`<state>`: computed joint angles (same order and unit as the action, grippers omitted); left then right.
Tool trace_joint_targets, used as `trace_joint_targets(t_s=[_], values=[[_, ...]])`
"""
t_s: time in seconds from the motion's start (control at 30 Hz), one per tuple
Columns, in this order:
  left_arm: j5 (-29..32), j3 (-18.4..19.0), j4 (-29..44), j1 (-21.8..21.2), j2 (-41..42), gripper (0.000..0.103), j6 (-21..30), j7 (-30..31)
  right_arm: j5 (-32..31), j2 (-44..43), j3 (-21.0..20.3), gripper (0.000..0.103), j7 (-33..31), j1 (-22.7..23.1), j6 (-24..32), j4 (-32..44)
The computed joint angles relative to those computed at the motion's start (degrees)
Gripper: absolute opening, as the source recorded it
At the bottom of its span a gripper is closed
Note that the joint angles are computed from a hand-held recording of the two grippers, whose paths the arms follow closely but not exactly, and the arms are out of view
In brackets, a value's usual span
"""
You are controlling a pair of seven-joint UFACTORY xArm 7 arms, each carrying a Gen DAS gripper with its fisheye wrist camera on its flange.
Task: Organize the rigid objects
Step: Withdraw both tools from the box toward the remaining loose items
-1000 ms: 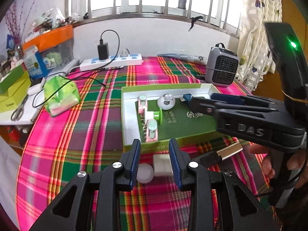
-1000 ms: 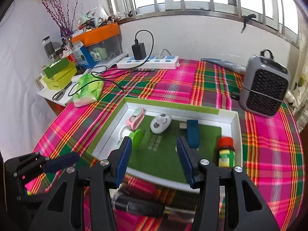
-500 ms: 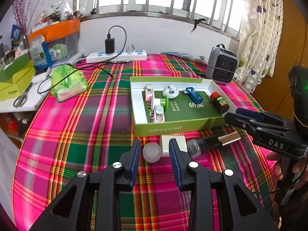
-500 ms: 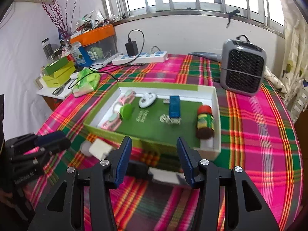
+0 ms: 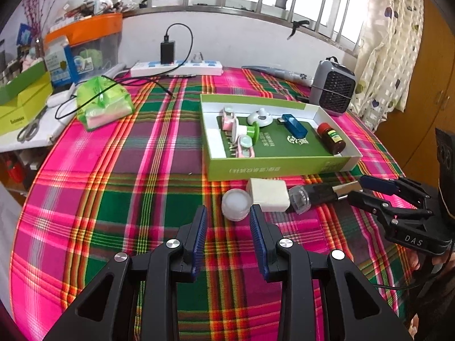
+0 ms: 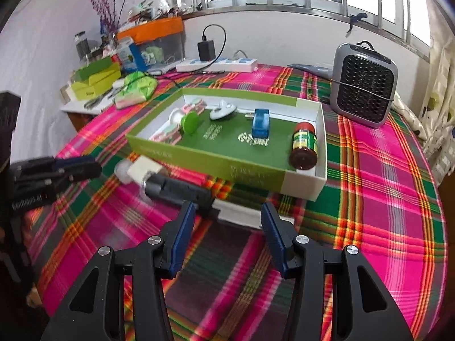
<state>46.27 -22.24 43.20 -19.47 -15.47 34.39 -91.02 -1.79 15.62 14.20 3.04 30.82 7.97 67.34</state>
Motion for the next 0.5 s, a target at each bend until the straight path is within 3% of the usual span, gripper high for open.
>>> trace_joint_targets(t_s=[0.07, 0.3, 0.5], values=[[-0.09, 0.21, -0.45, 0.07, -0.3, 0.029, -0.33, -0.07, -3.26, -0.22, -2.95, 0.05, 2.8, 2.3, -0.02, -0.38], [-0.34, 0.44, -1.48, 0.82, -0.66, 0.029, -1.92, 0.05, -4.55, 0.87, -3.03, 0.05, 3.73, 1.47, 1.92, 1.12], [-0.92, 0.56, -2.09, 1.42, -0.69, 0.029, -2.94, 0.49, 5.65, 1.54, 7.32, 0.05, -9.79, -6.04, 0.39, 1.34]])
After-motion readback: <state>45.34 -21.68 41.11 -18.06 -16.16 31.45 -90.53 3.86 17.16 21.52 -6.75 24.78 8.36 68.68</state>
